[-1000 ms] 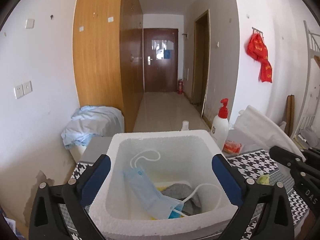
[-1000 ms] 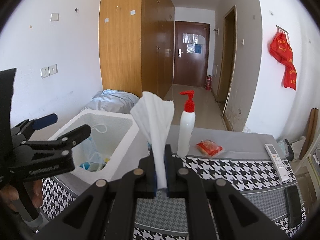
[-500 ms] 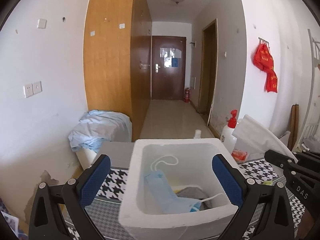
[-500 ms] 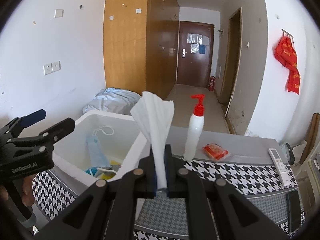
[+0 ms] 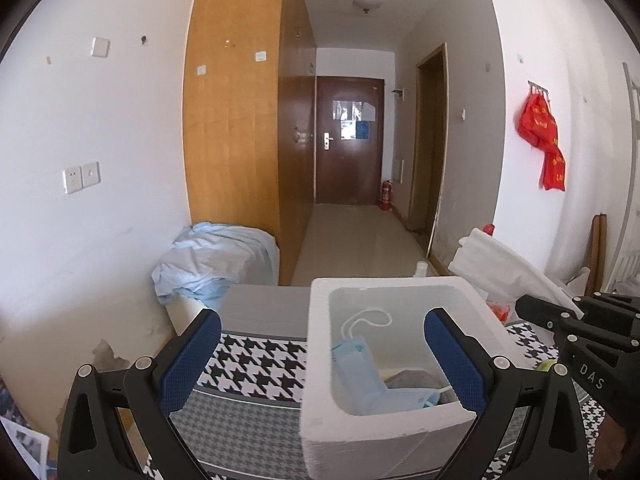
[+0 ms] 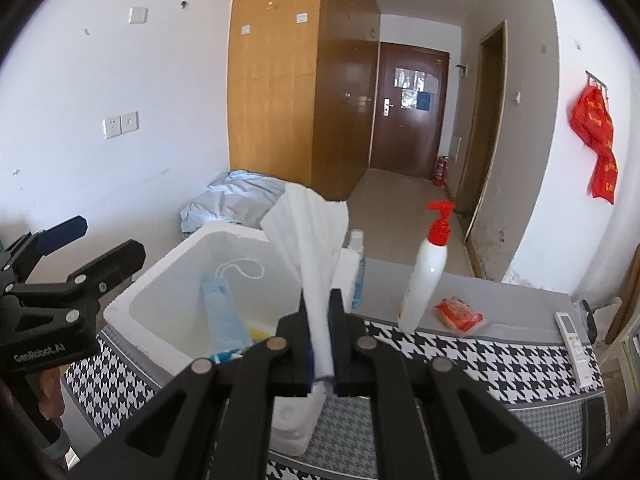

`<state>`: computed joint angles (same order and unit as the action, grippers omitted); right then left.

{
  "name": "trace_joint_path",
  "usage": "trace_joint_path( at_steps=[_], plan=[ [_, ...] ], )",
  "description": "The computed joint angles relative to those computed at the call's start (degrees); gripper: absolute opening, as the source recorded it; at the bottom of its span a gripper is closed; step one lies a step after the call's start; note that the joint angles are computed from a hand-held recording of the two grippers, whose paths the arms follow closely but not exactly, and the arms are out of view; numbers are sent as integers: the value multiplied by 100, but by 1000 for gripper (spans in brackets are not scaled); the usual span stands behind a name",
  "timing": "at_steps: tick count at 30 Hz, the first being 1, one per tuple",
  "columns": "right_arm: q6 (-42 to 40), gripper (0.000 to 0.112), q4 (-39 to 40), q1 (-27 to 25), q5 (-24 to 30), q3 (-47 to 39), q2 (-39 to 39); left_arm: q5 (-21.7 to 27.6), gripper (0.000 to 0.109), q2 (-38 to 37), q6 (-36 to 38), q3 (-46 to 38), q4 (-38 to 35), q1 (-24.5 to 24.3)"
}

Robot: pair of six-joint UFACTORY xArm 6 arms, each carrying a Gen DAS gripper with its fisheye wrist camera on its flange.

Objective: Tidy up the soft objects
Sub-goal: 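Lower the white tissue into the foam box and open the right tool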

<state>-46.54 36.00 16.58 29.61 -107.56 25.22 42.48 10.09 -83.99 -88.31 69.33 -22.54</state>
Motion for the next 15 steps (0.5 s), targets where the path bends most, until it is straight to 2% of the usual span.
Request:
trace_joint_path(
  at_steps=[15],
  plan=[
    [109,9,-175,214,274,-307,165,98,102,-423,-310,521,245,22]
  ],
)
